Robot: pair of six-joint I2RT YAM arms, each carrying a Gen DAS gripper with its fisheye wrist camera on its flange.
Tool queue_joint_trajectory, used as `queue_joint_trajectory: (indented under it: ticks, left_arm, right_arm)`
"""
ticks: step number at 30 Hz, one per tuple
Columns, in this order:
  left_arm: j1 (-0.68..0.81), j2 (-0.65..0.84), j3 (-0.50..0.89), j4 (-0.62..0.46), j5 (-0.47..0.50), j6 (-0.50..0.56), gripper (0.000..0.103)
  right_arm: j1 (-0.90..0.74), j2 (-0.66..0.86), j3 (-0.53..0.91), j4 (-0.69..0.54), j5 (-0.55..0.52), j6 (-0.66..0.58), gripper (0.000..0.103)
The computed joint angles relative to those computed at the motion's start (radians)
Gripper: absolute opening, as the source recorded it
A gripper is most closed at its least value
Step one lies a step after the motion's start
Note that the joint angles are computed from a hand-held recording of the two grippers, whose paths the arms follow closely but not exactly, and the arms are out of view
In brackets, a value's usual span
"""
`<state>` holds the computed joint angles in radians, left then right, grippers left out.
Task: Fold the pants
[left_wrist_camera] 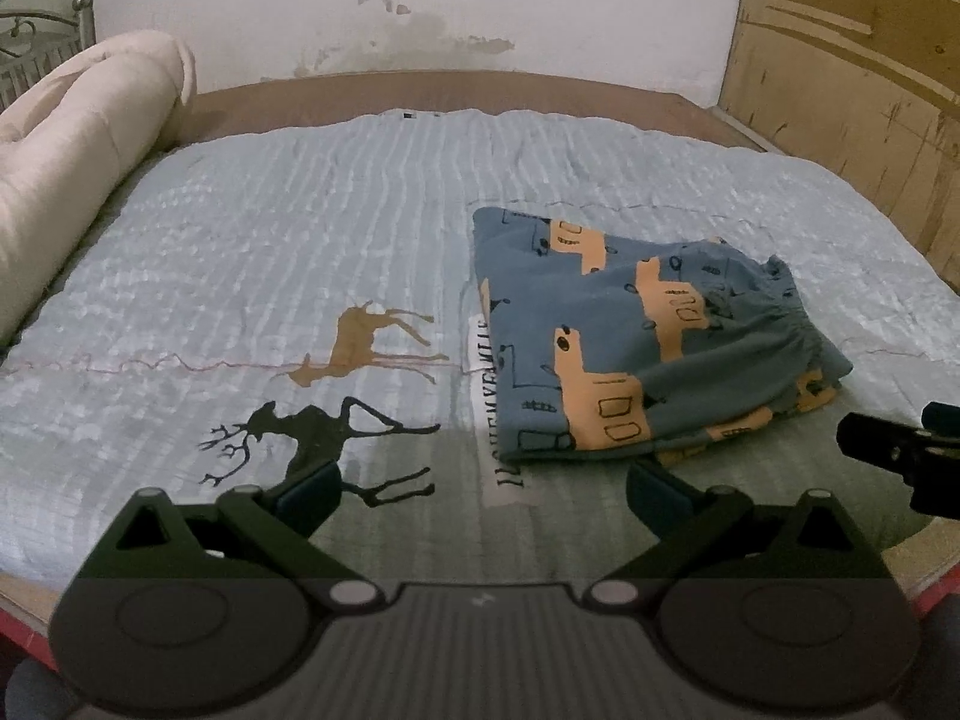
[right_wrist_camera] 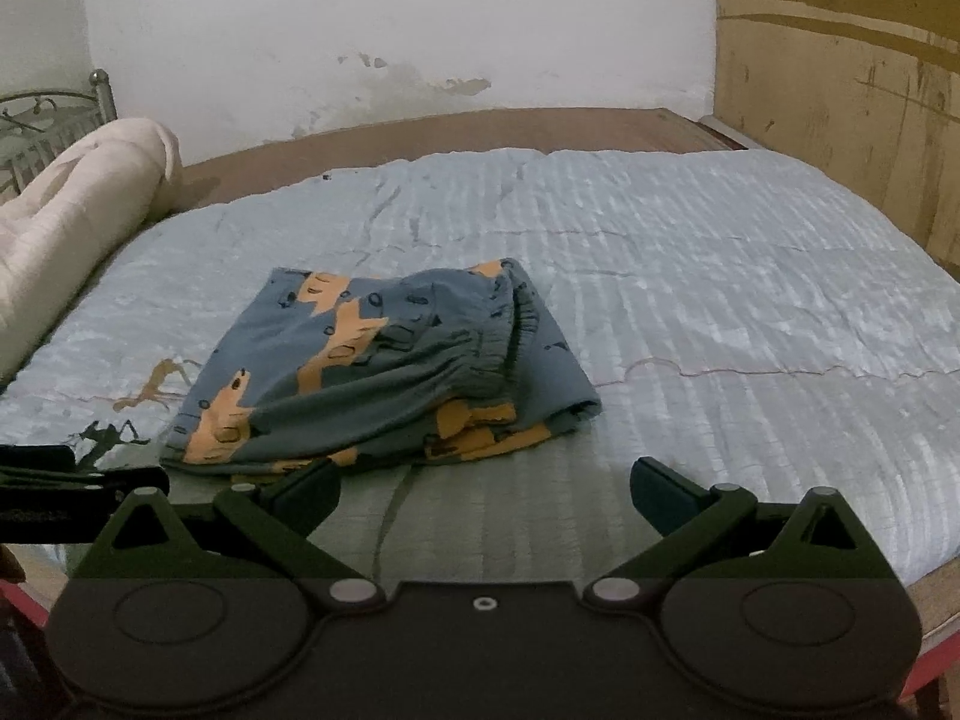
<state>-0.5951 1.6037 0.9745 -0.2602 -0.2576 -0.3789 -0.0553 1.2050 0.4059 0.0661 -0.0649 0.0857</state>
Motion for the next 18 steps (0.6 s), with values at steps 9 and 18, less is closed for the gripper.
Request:
queue_joint_trajectory:
  ticks: [9, 18]
  left_arm:
    - [0.039, -0.016, -0.012, -0.013, 0.073, 0.011, 0.103]
    - [0.074, -0.100, -0.118, -0.002, 0.124, 0.056, 0.103]
  right_arm:
    - [-0.006, 0.025, 0.020, 0.010, -0.038, -0.021, 0.102]
    - [-0.022, 0.081, 0.051, 0.000, -0.040, -0.027, 0.102]
